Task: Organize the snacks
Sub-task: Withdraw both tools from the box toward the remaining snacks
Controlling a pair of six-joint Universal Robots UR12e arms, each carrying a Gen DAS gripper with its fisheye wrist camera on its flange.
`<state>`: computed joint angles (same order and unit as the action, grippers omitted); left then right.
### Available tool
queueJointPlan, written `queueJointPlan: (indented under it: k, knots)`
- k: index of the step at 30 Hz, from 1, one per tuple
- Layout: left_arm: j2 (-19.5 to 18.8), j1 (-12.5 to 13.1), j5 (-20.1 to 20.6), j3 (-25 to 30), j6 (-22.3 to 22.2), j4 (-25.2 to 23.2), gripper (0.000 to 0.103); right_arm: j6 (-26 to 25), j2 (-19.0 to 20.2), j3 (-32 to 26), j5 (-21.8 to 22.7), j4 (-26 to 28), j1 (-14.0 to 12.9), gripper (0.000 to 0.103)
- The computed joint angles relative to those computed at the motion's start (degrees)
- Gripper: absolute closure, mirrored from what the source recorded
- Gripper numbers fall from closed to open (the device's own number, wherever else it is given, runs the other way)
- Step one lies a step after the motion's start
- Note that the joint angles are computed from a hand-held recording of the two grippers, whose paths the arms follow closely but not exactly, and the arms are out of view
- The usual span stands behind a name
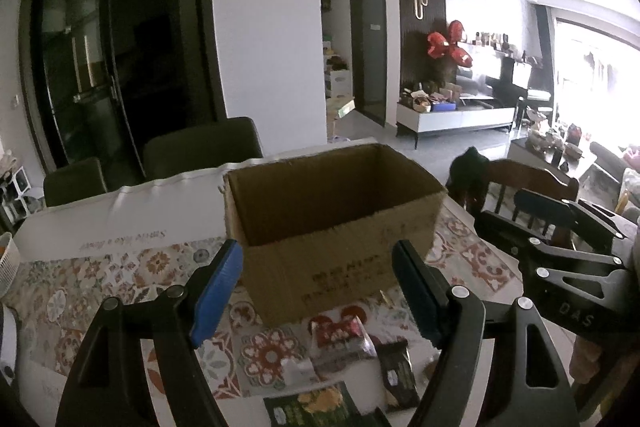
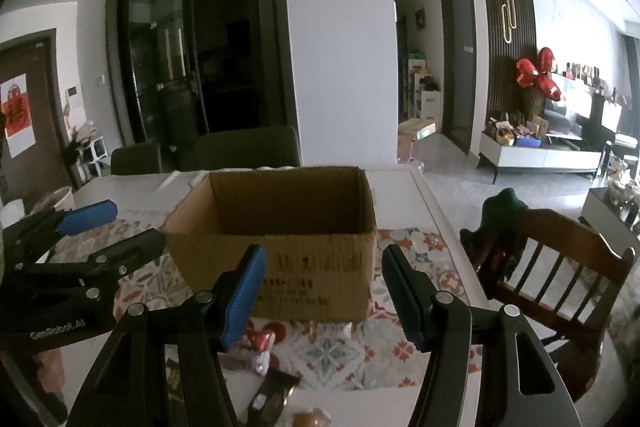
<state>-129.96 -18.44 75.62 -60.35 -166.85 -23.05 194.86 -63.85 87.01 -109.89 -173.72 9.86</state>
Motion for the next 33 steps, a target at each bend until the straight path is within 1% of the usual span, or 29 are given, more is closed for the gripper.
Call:
queueJointPlan:
  k: [5,8,14,21,29,33]
  knots:
    - [1.3,0.0,-1.0,-2.8,0.6,0.2,0.026,0.1,-1.1,2.4,0.7,-0.7,0.0,0.042]
    - [1.9,-0.1,-1.9,-4.1,1.0,-1.3,0.026,0.0,-1.6,3.8,1.2,-1.2,0.0,0.042]
    - [2.5,-0.3,-1.9,-6.3,2.4,-3.5,0.026,-0.8,-2.1,5.8,1.2,-1.0,0.4,0.042]
    - [3.0,-0.5,-2.6,-8.5,4.2,-5.8,0.027,-0.4,-2.7,7.9,2.6,1.4,0.3,0.042]
    - [2.5,-0.7,-3.5,-9.6,5.4,-8.7,0.027,-0.1,-3.0,9.3,6.5,4.9,-0.2,0.042]
    - [2.2,-1.1,-2.6,-10.0,6.6,-9.0,0.028,0.0,-2.7,9.5,8.3,6.8,-0.6,0.042]
